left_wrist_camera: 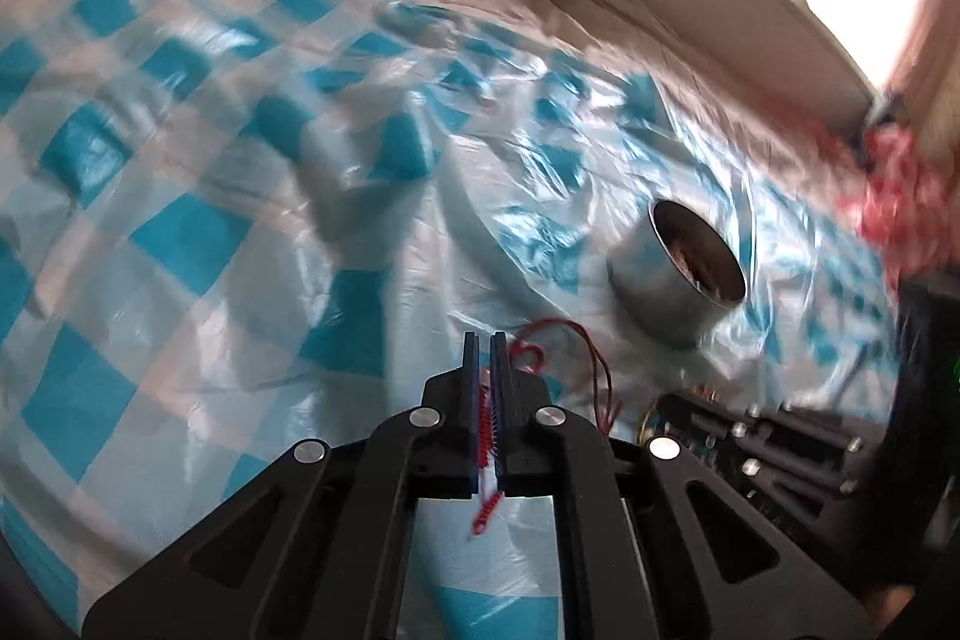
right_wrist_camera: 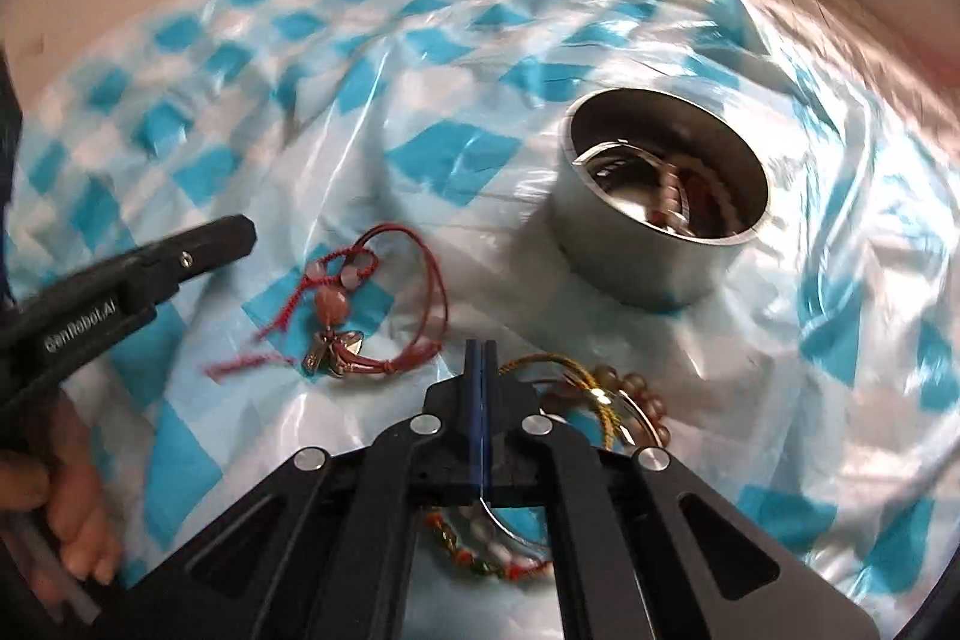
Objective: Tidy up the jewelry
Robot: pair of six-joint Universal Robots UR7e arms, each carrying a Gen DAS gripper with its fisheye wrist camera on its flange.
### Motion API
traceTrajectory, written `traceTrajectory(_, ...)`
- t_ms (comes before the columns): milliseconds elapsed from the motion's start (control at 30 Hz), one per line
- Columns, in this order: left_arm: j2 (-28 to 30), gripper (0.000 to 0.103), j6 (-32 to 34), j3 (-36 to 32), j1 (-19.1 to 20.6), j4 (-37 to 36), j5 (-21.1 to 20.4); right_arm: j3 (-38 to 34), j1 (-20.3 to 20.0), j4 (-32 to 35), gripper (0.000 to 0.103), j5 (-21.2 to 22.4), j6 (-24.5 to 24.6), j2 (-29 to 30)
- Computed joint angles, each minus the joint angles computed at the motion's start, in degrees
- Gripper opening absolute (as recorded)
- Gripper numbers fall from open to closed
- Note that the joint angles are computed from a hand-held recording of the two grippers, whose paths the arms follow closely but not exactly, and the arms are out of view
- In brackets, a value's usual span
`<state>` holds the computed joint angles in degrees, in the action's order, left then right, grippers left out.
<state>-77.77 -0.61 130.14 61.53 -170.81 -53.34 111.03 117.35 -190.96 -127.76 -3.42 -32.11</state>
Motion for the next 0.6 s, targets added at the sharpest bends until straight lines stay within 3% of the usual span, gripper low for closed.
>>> traceTrajectory(33,0.6,0.007,0.1,-0.4,-0.3,1.9,0.6,0.3,-0.3,-0.6,0.000,1.7,-0.2,-0.3)
traceTrajectory(67,0.9,0.018,0.1,-0.7,-0.3,2.7,0.6,0.3,-0.6,-1.7,0.000,4.2,-0.9,-0.3)
traceTrajectory(100,1.5,0.042,0.1,-0.9,-0.4,2.9,1.4,0.2,-0.4,-1.9,0.000,4.5,-1.1,-0.2)
traceTrajectory(133,2.2,0.051,0.0,-1.0,-0.6,3.0,2.9,-0.3,-0.2,-2.3,0.001,4.4,-1.5,0.2)
traceTrajectory(167,2.4,0.052,-0.3,-1.1,-0.5,3.6,3.2,-0.7,-0.2,-2.3,0.001,4.9,-2.1,0.6)
traceTrajectory(200,2.5,0.045,-0.7,-1.5,-0.3,5.2,3.2,-1.5,-0.1,-1.0,0.003,4.3,-2.3,1.1)
traceTrajectory(233,2.7,0.036,-1.2,-1.8,-0.2,7.0,3.7,-2.1,0.0,-0.2,0.018,3.6,-2.5,1.5)
traceTrajectory(267,2.5,0.007,-1.3,-2.1,0.2,8.6,2.8,-2.5,0.1,0.3,0.026,2.7,-2.8,1.8)
traceTrajectory(300,2.2,0.003,-1.8,-2.3,0.5,10.1,2.0,-2.4,0.0,0.1,0.044,3.0,-3.2,1.8)
traceTrajectory(333,1.9,0.003,-1.7,-2.1,0.4,9.9,1.9,-2.2,-0.1,-0.6,0.054,3.4,-3.7,1.8)
traceTrajectory(467,0.3,0.003,-0.4,-0.3,-0.6,5.2,2.4,-2.6,0.0,-0.8,0.056,4.1,-5.4,2.1)
traceTrajectory(567,-0.4,0.003,-1.3,-0.7,0.4,5.3,0.5,-3.8,0.0,0.4,0.058,4.9,-7.1,2.9)
traceTrajectory(600,-0.5,0.003,-1.3,-0.8,0.5,5.4,-0.1,-4.2,-0.1,0.7,0.065,5.3,-7.5,3.2)
